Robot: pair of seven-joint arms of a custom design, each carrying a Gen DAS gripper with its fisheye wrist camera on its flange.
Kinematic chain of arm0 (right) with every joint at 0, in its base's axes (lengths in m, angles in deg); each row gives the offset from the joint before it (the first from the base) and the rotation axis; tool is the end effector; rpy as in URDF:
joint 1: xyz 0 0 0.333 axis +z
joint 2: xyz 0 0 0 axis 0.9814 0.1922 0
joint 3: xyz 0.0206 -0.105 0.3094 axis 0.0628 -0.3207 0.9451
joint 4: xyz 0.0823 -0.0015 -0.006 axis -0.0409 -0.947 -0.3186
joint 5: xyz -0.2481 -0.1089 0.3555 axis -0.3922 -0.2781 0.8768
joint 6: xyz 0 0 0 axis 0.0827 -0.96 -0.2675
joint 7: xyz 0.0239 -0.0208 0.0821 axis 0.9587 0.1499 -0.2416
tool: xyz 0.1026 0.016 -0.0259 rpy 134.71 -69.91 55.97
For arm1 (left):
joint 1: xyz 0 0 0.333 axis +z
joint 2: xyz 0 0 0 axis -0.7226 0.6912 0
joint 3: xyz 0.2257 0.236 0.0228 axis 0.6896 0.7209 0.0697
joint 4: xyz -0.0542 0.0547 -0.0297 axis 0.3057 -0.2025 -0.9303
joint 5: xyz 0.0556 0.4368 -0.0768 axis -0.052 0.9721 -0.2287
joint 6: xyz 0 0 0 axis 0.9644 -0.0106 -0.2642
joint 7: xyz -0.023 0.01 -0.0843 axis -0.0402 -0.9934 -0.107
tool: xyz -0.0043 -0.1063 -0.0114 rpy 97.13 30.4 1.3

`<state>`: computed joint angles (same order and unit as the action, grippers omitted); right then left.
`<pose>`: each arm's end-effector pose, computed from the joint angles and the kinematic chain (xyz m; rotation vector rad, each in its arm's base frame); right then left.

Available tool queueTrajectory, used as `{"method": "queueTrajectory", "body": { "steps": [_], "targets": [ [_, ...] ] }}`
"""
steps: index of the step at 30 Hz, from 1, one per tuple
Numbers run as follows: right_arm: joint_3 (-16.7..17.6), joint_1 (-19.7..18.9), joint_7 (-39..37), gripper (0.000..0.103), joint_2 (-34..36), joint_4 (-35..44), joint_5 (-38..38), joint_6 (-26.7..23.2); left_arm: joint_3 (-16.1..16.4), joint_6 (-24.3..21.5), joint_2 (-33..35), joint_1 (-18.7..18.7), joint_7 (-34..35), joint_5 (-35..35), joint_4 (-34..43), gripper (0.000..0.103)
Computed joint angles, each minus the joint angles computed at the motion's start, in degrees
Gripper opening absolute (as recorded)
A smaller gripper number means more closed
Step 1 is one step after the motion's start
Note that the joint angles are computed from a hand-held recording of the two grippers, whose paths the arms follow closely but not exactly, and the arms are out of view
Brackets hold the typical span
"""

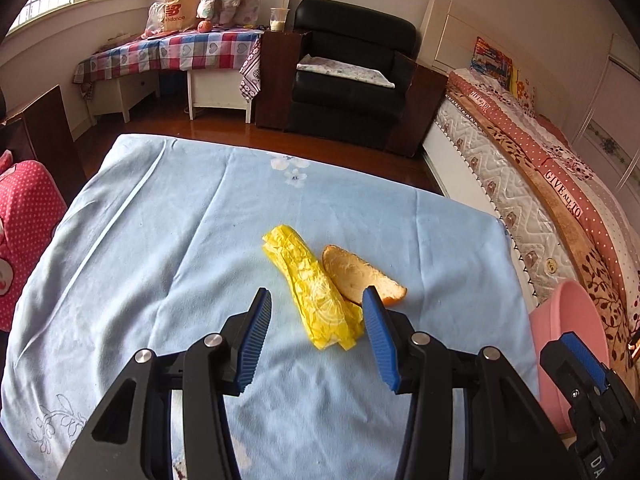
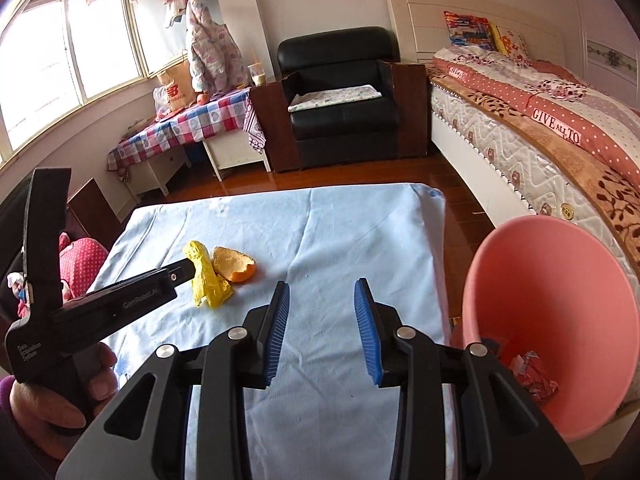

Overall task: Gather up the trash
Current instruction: 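Move both tools back over the yellow bag and orange peel on the table, then grasp the yellow plastic bag with the left tool while the right tool grasps the orange peel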

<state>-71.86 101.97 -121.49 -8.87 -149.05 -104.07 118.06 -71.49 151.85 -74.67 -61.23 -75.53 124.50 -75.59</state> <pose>0.5002 0.3440 0.3181 -1.6784 1.6364 -0.5559 0.5608 -0.2473 0.3102 -1.9967 1.7076 -0.8142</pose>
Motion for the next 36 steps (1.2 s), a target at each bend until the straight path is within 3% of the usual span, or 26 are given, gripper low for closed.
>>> {"method": "queueTrajectory", "body": {
  "steps": [9,12,18,21,26,28,36],
  "targets": [
    [-1.1,0.6,-6.1,0.034,4.0,3.9,4.3,2.7,1.4,-1.6,5.5,-1.4,6.9,-7.2,3.7,0.046],
    [-1.7,1.2,-8.9,0.034,5.1,4.9,6.6,3.3,3.5,0.2,6.8,-2.9,6.9,-6.4,4.5,0.028],
    [-3.3,2.0,-15.9,0.034,9.0,7.9,14.6,8.8,7.4,2.2,6.1,-5.4,1.7,-0.6,3.7,0.014],
    [-2.4,1.4,-23.1,0.034,11.4,9.5,21.9,11.0,7.4,2.8,4.8,-4.4,-0.6,1.5,2.5,0.013],
    [5.8,-4.3,-41.0,0.034,15.8,12.4,37.3,9.8,6.9,3.1,2.0,-1.8,-6.6,8.5,0.2,0.013],
    [7.1,-4.7,-44.8,0.034,17.3,14.1,40.4,8.5,6.5,2.9,0.8,-0.9,-9.8,12.4,-0.5,0.013],
    [3.2,0.6,-50.2,0.034,20.6,18.6,46.5,4.5,2.7,2.7,-2.8,4.7,-16.2,20.5,-3.5,0.013]
  ]
}}
